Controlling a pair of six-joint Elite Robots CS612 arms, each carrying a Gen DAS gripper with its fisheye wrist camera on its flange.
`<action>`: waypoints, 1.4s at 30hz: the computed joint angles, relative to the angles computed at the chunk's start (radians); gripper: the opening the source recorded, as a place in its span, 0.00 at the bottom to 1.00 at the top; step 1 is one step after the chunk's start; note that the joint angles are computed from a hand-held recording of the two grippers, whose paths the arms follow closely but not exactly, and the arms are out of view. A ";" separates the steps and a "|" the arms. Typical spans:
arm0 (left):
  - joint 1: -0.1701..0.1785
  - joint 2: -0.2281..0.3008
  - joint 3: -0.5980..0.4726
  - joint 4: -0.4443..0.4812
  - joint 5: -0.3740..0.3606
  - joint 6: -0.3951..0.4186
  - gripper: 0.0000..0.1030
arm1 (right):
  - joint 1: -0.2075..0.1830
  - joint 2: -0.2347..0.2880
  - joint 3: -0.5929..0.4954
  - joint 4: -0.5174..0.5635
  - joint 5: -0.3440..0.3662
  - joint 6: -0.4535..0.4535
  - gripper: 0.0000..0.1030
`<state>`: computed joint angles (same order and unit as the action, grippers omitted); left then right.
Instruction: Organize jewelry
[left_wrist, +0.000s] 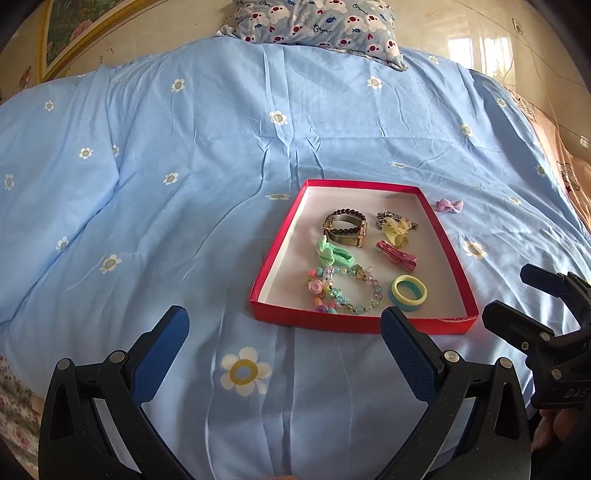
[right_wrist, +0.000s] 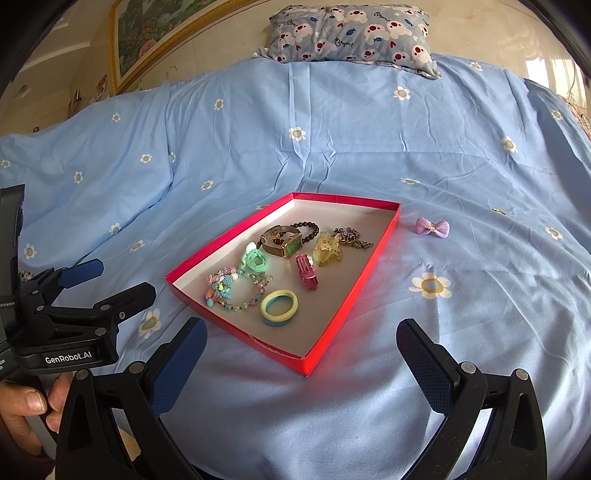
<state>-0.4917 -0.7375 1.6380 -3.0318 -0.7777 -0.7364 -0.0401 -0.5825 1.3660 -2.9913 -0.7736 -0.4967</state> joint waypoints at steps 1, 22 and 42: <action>0.000 0.001 0.000 0.000 0.003 0.000 1.00 | 0.000 0.000 0.000 0.000 0.000 0.000 1.00; -0.003 0.003 -0.003 -0.006 0.020 0.006 1.00 | -0.001 -0.002 -0.001 0.019 0.004 -0.021 1.00; 0.000 0.010 -0.013 -0.002 0.011 0.009 1.00 | -0.002 0.002 -0.008 0.036 0.005 -0.037 1.00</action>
